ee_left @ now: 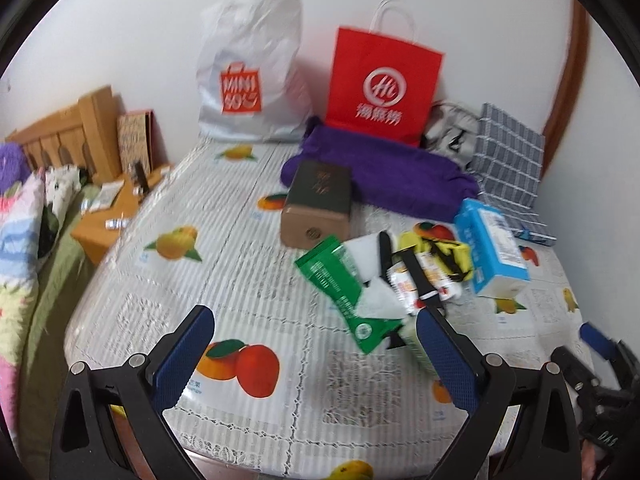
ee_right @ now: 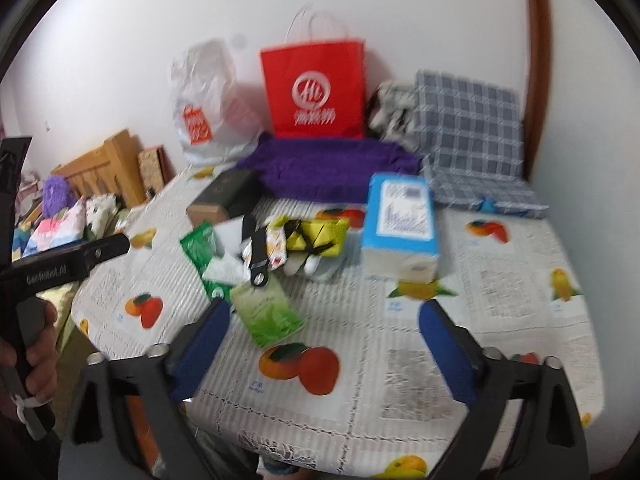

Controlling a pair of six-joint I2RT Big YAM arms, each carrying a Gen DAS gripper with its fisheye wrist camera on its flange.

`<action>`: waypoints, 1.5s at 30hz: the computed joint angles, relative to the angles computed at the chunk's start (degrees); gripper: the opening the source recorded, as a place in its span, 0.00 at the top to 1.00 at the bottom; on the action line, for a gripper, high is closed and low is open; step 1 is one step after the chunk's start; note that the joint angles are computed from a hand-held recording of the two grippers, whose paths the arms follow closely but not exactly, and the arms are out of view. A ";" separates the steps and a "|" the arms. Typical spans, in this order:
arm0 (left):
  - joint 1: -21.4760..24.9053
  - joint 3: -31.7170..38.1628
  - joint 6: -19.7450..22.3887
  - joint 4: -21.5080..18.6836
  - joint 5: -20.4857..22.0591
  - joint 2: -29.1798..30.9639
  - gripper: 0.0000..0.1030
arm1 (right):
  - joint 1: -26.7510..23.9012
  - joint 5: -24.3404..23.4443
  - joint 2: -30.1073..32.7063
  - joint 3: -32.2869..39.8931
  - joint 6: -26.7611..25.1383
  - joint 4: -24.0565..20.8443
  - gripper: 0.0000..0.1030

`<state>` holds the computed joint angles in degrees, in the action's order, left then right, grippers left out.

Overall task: Organize soft objects
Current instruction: 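Grasp the light green tea-print tissue pack with the right tool, then grasp the dark green wipe packet with the left tool while the right tool holds the tea pack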

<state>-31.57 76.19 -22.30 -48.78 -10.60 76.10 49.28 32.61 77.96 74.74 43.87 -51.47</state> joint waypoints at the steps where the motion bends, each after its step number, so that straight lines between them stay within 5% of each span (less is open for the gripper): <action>1: 0.62 -0.15 -0.18 0.07 0.83 0.62 0.01 | -0.30 -0.95 0.61 -0.19 -0.54 0.60 0.15; 10: 3.68 0.09 0.31 -0.09 4.56 5.68 0.01 | -4.10 -11.34 8.26 0.72 -7.74 6.88 0.15; 18: 5.39 -0.58 2.49 2.11 7.40 6.53 0.01 | -5.16 -12.90 14.76 4.11 -12.81 8.20 0.15; 19: 5.61 -0.68 2.70 2.41 8.04 6.55 0.01 | -4.96 -11.67 15.44 4.50 -13.24 8.33 0.23; 20: 5.85 -0.79 3.04 2.86 8.65 6.57 0.01 | -4.78 -11.78 15.34 4.03 -14.08 9.33 0.44; 24: 6.67 -1.37 3.33 4.84 11.00 6.38 0.01 | -4.26 -11.88 13.87 3.32 -15.95 8.70 0.47; 45: 3.19 2.06 -2.47 4.46 9.45 11.71 0.03 | -6.67 -5.48 4.86 -6.13 -6.14 -2.86 0.48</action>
